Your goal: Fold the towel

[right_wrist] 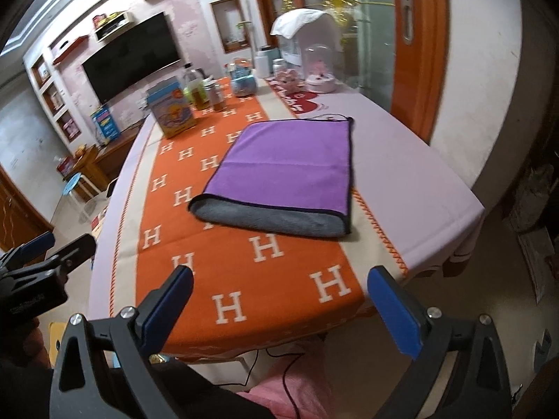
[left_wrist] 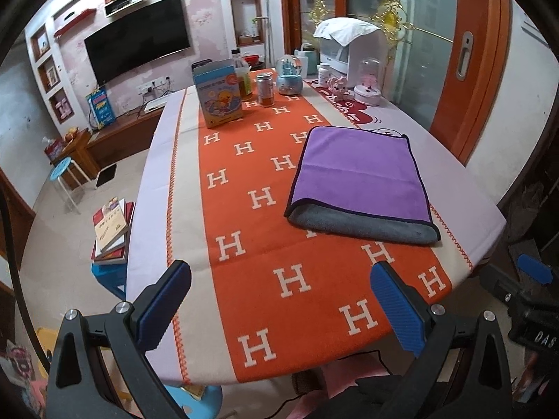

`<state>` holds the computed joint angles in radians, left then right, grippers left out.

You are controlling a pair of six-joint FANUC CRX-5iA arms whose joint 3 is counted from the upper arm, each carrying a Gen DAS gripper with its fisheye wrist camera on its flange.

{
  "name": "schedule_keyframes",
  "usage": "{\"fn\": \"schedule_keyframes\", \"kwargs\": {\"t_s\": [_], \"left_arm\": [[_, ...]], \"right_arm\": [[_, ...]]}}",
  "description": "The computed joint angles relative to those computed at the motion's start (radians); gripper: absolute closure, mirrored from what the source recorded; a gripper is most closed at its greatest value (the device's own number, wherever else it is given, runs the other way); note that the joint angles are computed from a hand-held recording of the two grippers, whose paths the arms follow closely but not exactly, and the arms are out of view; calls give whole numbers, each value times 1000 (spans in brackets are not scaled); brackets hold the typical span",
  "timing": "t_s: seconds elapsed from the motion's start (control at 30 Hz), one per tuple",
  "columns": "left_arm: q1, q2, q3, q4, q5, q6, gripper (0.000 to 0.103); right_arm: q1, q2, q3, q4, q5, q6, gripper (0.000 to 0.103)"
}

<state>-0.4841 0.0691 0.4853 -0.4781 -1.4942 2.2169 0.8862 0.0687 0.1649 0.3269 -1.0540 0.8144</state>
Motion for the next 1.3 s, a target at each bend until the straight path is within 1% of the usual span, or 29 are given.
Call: {"fn": "schedule_keyframes", "kwargs": {"t_s": [0.17,0.27,0.43,0.5,0.57,0.73,0.9,1.17,1.3], "left_arm": [[30,51,37,32,9,-54,1],[53,91,71,63,14,-95,1],[94,174,138,118,15,-157,1],[112,209,165,144,15,-181,1],[127,244,194,161,6,-206,1],[166,328,263,197,-13,-274,1],[202,394,305,225,-19,-330,1],[251,485,352,280,-27,-403,1],[272,537,388,312,-60,-433,1]], "right_arm": [[-45,27,18,-16,9,7,3],[-76,60,56,-43,-1,33,3],[-129,137,149,-105,-46,87,3],[-148,165,184,-129,-67,113,5],[-169,201,227,-153,-94,143,7],[-213,282,328,-212,-152,198,8],[-255,358,425,-286,-207,254,13],[-299,465,554,-358,-294,294,23],[-316,512,612,-390,-337,299,29]]}}
